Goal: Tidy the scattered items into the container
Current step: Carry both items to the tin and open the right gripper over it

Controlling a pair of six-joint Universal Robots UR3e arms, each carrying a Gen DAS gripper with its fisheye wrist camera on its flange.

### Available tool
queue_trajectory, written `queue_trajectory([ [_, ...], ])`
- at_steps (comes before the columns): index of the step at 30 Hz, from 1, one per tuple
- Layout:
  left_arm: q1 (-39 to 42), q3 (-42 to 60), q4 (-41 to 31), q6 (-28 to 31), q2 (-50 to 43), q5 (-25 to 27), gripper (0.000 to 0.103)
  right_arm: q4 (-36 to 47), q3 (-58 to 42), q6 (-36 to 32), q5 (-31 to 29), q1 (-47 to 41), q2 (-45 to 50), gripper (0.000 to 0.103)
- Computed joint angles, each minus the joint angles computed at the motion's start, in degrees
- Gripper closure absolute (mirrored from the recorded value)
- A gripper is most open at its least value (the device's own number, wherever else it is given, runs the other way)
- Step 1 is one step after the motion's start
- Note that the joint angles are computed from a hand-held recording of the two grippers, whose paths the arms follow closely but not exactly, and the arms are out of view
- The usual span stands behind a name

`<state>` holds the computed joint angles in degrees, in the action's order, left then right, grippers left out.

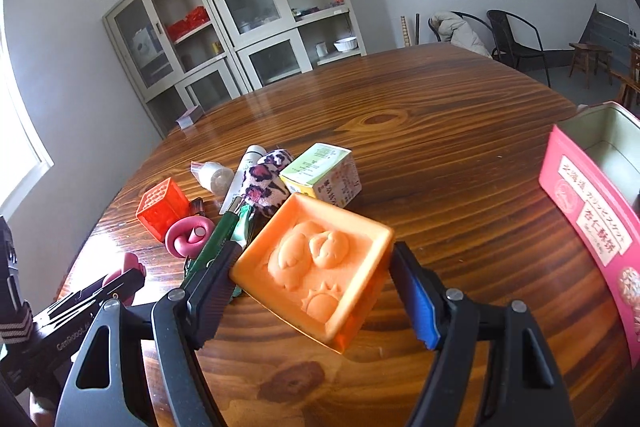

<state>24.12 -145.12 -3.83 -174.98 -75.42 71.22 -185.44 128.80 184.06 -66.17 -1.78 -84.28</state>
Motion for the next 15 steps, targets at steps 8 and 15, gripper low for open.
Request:
queue_trajectory([
  [8,-7.3,2.1,2.1,-3.8,-3.8,2.9,0.049,3.3,9.6,-3.8,8.3,-12.9,-14.4,0.024],
  [15,-13.6,5.5,1.1,-6.8,-6.0,3.2,0.049,9.6,12.1,-7.4,12.4,-25.5,-23.8,0.024],
])
